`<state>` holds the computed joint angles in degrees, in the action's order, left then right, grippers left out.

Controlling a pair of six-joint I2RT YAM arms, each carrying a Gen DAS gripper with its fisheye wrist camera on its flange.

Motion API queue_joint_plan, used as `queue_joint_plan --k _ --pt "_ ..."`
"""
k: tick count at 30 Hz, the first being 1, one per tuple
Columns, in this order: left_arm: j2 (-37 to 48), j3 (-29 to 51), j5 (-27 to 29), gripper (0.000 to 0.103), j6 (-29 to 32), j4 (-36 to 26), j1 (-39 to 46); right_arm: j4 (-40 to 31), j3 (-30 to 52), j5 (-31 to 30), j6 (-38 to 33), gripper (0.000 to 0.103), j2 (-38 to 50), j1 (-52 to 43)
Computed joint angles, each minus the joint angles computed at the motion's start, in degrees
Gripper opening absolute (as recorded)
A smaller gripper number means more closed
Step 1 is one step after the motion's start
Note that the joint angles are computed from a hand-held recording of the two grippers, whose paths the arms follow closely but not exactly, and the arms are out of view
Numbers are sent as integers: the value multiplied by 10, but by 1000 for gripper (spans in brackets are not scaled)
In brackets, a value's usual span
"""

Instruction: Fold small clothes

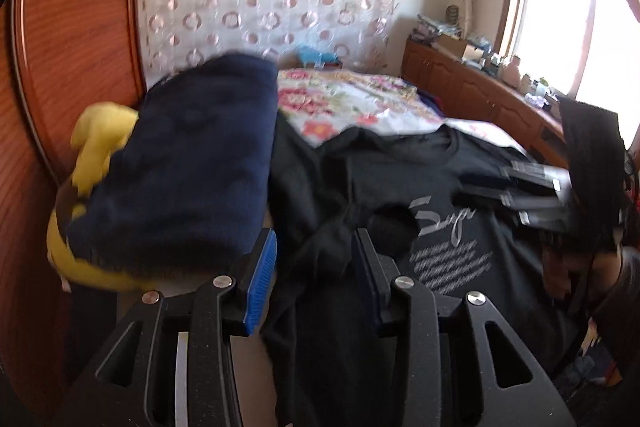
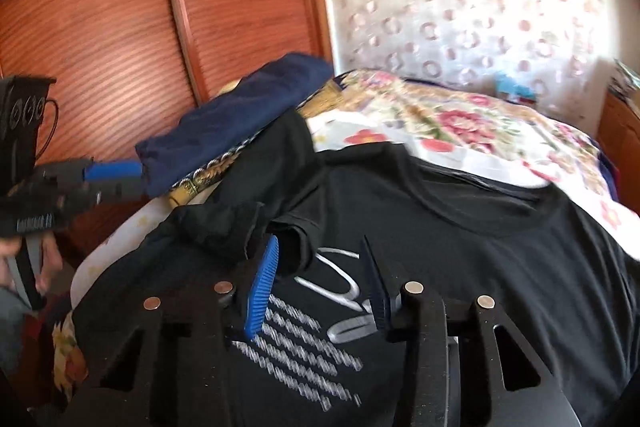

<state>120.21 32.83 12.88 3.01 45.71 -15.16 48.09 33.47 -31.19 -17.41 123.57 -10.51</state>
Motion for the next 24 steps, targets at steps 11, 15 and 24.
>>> queue_joint_plan --k 11,15,24 --pt "100 46 -62 41 22 -7 -6 -199 238 165 -36 43 107 157" --pt "119 71 -70 41 28 -35 -8 -236 273 153 -49 36 119 136" --pt "128 70 -55 44 23 -16 0 -231 272 83 -18 5 117 62"
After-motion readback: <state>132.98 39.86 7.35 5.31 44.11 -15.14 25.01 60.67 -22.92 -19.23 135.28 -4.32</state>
